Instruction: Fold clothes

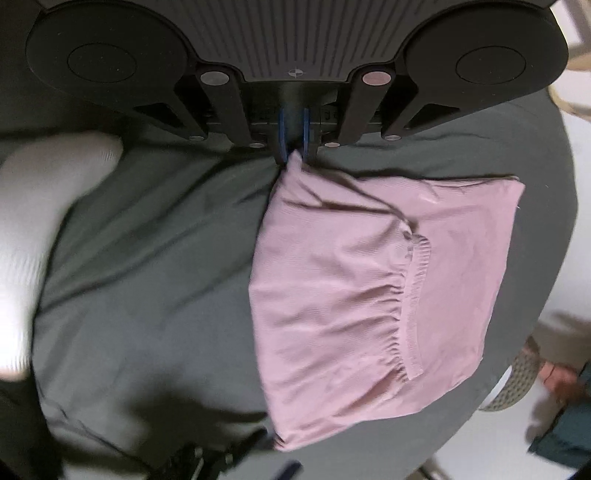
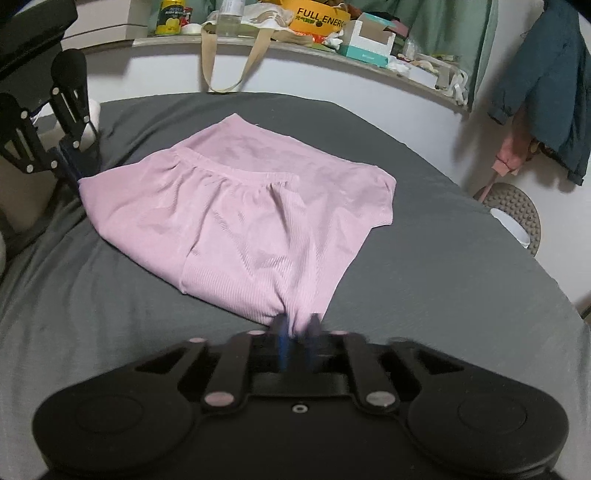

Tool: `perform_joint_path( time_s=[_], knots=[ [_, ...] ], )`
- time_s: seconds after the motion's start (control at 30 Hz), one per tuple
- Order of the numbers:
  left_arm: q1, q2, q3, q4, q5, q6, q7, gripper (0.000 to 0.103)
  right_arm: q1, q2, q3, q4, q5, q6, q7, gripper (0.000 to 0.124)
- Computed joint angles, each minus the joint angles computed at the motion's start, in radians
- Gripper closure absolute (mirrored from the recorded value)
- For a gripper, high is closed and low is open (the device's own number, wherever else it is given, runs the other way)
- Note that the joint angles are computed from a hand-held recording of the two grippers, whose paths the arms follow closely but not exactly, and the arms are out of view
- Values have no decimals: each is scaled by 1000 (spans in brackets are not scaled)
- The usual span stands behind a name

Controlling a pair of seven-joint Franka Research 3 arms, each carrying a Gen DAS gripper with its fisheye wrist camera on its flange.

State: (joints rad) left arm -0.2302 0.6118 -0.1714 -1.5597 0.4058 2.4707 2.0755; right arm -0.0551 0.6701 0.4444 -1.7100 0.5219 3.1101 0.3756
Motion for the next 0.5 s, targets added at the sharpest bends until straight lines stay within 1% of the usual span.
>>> perform_joint_path(
  time_s=[0.03, 0.07, 0.1, 0.13, 0.2, 0.23, 0.27, 0.37, 0.43, 0.5],
  knots=[
    [-7, -6, 10, -10, 24, 14, 3, 94, -1, -5, 7, -12, 23, 23, -52, 78],
    [-8, -17, 15, -30, 46, 40, 9, 94, -35, -1, 47, -34, -24, 58, -54, 75],
    [-6, -30, 16, -52, 62, 69, 18, 94, -92, 8, 121, -67, -49, 121, -126, 75],
    [-2, -40, 16, -71, 72, 97, 27, 94, -131, 15, 169, -93, -90, 166, -164, 75],
    [9, -52, 8, -94, 76, 137, 47, 94, -216, 41, 275, -164, -213, 292, -246, 75],
    [15, -56, 2, -102, 73, 153, 60, 94, -239, 50, 307, -198, -281, 340, -276, 75],
    [19, -62, -2, -115, 72, 173, 72, 94, -243, 53, 319, -222, -328, 375, -289, 75],
    [26, -78, -7, -150, 78, 236, 100, 94, -136, 29, 250, -252, -377, 419, -319, 75],
    [27, -86, -5, -168, 83, 276, 107, 94, -27, 26, 169, -233, -375, 433, -343, 75],
    [38, -88, -16, -176, 64, 305, 112, 94, 42, 18, 113, -202, -357, 387, -331, 75]
  ],
)
